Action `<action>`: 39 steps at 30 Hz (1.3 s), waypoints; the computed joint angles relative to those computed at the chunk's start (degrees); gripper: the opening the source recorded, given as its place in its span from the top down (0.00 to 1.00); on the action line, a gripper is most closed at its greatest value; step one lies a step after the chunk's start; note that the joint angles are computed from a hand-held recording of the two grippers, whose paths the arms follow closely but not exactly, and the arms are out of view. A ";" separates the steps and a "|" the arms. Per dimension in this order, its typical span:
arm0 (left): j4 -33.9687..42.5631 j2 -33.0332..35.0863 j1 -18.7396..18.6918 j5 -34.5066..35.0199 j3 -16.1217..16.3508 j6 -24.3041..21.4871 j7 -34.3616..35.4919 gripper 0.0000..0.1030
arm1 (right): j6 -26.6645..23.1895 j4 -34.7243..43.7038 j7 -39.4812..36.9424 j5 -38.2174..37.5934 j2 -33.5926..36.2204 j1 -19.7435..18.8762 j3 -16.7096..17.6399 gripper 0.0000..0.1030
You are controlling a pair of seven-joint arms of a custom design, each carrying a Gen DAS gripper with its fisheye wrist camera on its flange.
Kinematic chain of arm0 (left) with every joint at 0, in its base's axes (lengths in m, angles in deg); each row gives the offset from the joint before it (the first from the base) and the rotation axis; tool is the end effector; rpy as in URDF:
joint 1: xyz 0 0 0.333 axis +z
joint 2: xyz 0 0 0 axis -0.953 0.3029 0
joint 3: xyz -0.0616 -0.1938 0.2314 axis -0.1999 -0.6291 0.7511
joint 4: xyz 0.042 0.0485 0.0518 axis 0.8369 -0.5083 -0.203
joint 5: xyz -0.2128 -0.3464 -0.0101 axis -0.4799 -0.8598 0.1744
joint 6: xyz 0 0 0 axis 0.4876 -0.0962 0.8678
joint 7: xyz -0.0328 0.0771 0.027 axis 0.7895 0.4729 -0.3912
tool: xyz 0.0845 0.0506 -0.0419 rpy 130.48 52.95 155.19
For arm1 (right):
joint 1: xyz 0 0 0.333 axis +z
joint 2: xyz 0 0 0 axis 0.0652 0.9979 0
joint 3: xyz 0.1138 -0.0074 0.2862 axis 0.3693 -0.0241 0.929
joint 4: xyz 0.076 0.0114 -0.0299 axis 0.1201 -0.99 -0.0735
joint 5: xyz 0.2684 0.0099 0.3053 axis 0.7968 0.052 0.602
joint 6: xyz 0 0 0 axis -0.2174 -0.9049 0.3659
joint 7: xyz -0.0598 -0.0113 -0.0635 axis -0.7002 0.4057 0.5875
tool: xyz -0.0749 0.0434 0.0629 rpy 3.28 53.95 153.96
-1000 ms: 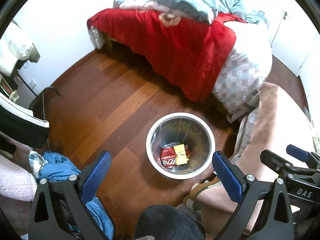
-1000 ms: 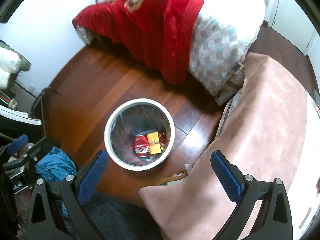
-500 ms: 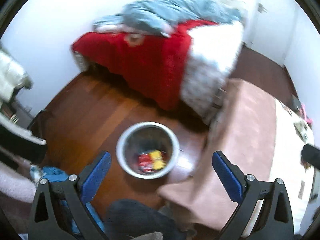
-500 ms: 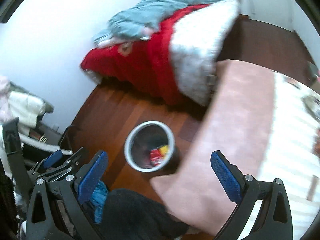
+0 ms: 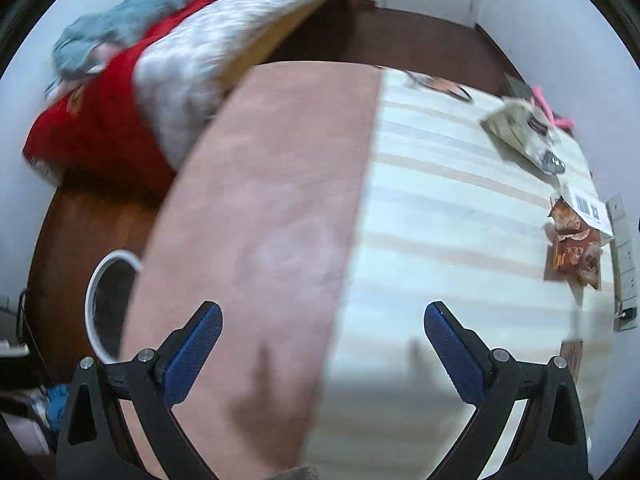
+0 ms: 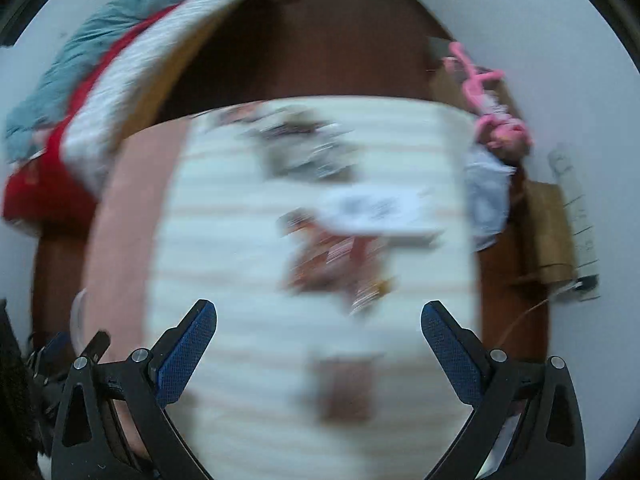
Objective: Collect trash
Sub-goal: 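Swing both tools back over the table, then grasp the white barcode box with the right tool while the left tool grasps the brown wrapper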
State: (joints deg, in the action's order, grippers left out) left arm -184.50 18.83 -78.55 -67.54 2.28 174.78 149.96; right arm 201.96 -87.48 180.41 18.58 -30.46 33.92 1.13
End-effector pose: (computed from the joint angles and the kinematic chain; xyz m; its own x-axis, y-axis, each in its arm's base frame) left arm 0.4279 -0.1733 0.4323 -0.0977 -0.9929 -0.0682 -0.9177 0.1164 -0.3799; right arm 0.4054 0.3666 0.5030 -0.2778 -0.9583 -0.0672 -0.9061 0.2846 -0.3130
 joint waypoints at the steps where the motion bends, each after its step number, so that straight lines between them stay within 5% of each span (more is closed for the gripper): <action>1: 1.51 2.04 0.62 1.84 -1.76 0.13 -2.04 0.00 | -0.28 -0.76 -4.45 0.19 -0.21 -0.73 -1.41 0.00; 4: 5.95 7.73 1.08 7.38 -4.33 -0.50 -7.62 0.00 | -5.10 1.98 -14.82 -1.89 3.42 -2.97 -3.31 0.00; 7: 8.04 10.46 -0.43 10.14 -3.33 -1.32 -9.94 0.00 | -8.73 5.46 -23.87 -4.85 8.06 -4.10 -3.77 0.00; 12: 9.89 12.62 -2.48 13.81 -2.00 -1.35 -12.38 0.00 | -9.39 8.44 -38.62 -5.24 14.04 -4.00 -3.56 0.00; 15: 10.28 12.89 -3.34 14.10 -1.03 -1.55 -11.70 0.00 | -4.24 7.66 -41.93 -1.16 15.36 -4.73 -3.97 0.08; 17: 10.09 12.54 -3.53 14.51 -0.57 -1.36 -11.28 0.00 | -0.78 6.63 -40.36 1.17 15.16 -5.05 -4.23 0.23; 18: 9.87 12.24 -3.54 14.71 -0.44 -1.19 -11.19 0.00 | 1.30 5.93 -40.65 4.73 14.86 -5.60 -4.26 0.40; 23: 10.08 12.22 -2.98 15.07 0.10 -0.83 -10.36 0.00 | 8.46 0.87 -41.67 19.00 11.49 -7.17 -4.32 0.44; 32: 11.97 14.22 -3.20 12.63 1.21 -1.73 -8.43 0.00 | 14.73 2.67 -34.78 13.35 15.09 -6.91 -4.69 0.25; 33: 12.02 14.11 -3.31 11.87 1.35 -1.61 -7.77 0.00 | 14.89 4.44 -34.36 13.31 16.91 -6.72 -4.50 0.28; 34: 11.80 13.55 -3.74 9.59 1.76 -0.99 -5.69 0.00 | 15.57 4.83 -33.51 12.76 17.67 -6.57 -4.51 0.47; 39: 9.77 10.18 -7.19 -5.64 3.31 2.36 6.89 0.00 | 14.84 2.45 -24.33 6.42 14.62 -4.87 -4.71 0.46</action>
State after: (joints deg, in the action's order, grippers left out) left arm -174.73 29.01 -85.74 -73.18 5.60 177.14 156.84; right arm 216.80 -85.03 156.08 25.00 -15.84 29.06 -3.59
